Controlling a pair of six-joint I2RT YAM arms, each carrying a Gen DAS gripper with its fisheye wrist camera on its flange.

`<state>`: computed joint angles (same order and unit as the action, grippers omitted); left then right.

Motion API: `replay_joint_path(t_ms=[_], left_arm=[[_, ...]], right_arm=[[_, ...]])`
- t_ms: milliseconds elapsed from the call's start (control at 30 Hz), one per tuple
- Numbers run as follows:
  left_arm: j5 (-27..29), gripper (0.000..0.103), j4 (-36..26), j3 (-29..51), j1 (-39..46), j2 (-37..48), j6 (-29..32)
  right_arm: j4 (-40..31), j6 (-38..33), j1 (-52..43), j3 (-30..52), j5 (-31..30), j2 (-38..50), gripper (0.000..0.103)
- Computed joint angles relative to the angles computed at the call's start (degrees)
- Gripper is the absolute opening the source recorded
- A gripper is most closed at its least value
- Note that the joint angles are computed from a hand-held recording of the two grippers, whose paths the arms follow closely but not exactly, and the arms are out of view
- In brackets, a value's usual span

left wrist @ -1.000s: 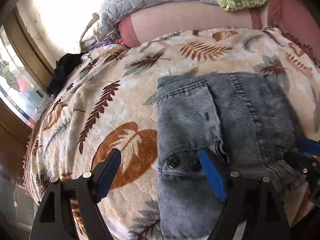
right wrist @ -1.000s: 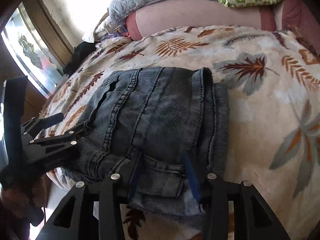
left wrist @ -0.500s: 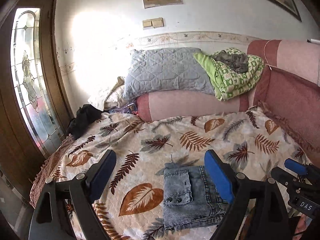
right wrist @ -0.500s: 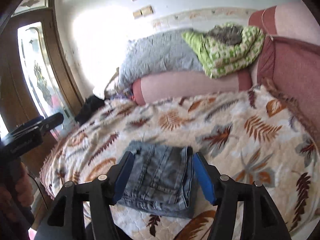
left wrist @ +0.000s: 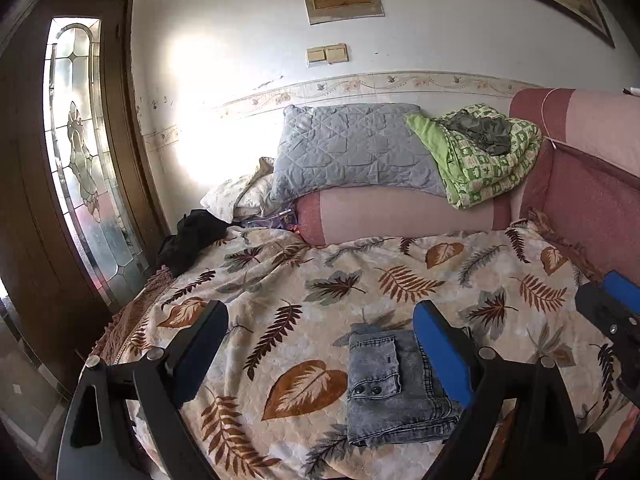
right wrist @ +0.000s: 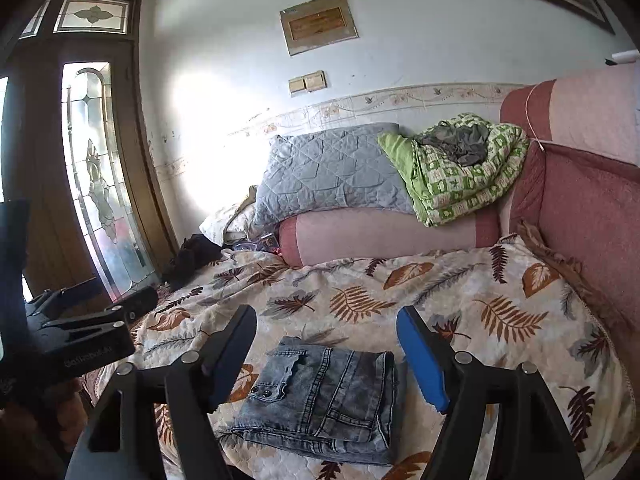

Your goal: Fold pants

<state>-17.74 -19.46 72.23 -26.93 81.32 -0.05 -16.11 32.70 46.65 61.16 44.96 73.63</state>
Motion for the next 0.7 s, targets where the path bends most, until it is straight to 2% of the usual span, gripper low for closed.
replay_joint_path(t_ms=[233, 433, 533, 700], left_arm=[[0.94, 0.094, 0.68, -3.83, 2.6, -2.75, 0.82], [1.62, 0.094, 2.23, -7.52, 6.08, -0.69, 4.02], [3.96, 0.094, 1.71, -8.61, 9.57, 1.82, 4.11], [6.62, 0.094, 0.65, -9.86, 14.4, 5.19, 3.6]], right_arm=[[1.38, -2.32, 4.1, 0.96, 4.68, 2.14, 0.083], [0.42, -1.0, 3.92, -1.08, 5.04, 3.36, 0.089], [-2.48, 2.66, 0.83, -3.08, 0.77, 4.2, 0.089], [-0.74, 11.07, -4.69, -11.49, -10.23, 2.36, 0.089]])
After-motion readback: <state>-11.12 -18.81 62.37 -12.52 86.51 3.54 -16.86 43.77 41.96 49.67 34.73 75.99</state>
